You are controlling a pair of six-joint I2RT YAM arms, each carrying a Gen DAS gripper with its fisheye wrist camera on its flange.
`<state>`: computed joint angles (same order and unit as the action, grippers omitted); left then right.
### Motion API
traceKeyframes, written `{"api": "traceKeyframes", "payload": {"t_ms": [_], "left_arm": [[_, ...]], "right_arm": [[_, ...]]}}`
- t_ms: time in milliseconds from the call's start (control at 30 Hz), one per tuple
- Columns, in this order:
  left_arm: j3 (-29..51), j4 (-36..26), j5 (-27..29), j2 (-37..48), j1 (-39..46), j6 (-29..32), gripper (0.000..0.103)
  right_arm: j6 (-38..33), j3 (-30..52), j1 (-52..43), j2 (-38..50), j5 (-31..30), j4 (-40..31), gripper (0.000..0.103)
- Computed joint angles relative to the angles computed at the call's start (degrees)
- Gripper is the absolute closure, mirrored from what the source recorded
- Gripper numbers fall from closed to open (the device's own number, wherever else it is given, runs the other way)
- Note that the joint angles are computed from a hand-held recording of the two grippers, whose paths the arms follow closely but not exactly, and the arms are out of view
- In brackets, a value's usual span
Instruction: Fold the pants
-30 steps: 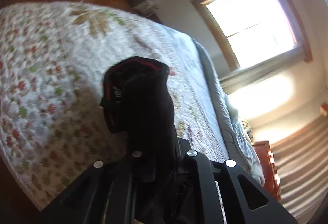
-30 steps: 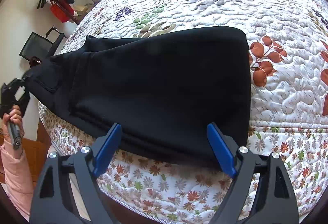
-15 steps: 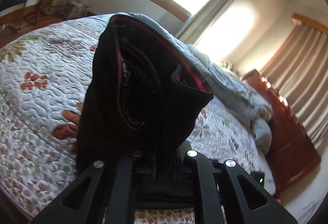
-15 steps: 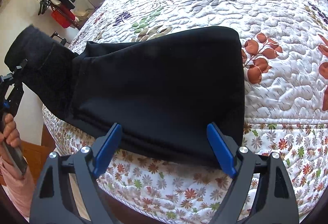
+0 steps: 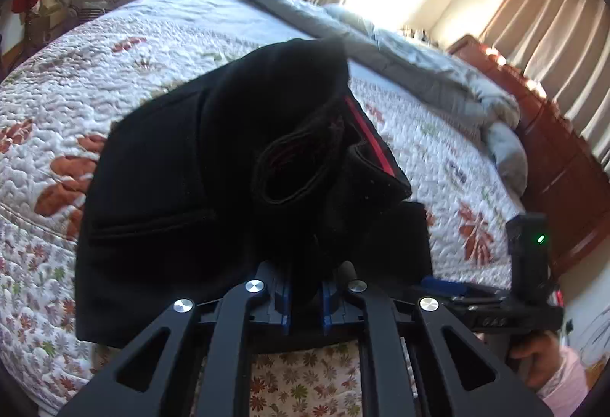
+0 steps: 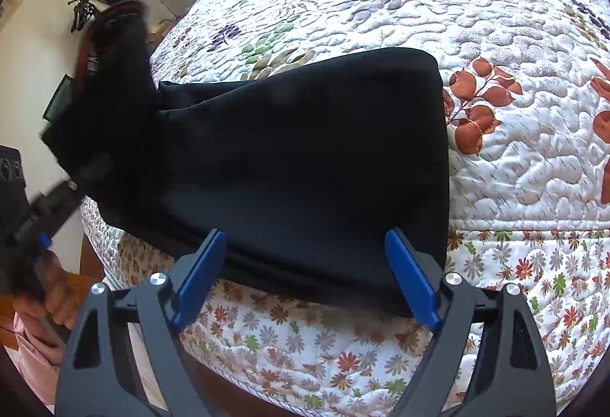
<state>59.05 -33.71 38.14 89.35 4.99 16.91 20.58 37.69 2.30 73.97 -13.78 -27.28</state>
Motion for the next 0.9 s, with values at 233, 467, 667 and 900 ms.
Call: {"api": "traceKeyframes", "payload": {"t_ms": [233, 467, 667, 900], "left_arm": [[3.6, -10.0, -2.0, 3.6, -1.3, 4.2, 0.073], [13.5, -24.1, 9.9, 2.4, 11.9, 13.4, 0.031], [12.6, -9.9, -8.3, 8.4, 11.3, 4.7, 0.032], [10.0, -7.0, -16.0, 11.3, 9.1, 5.8, 0.024]], "right_arm": [[-0.3, 0.7, 0.2, 1.2, 0.1, -0.2, 0.017], [-1.0, 4.3, 0.8, -0.3, 2.0, -4.0, 0.017], [-1.2, 5.2, 1.3, 5.6, 2.8, -4.3, 0.017], [0.0, 9.2, 3.9, 5.8, 5.4, -7.8, 0.017]]}}
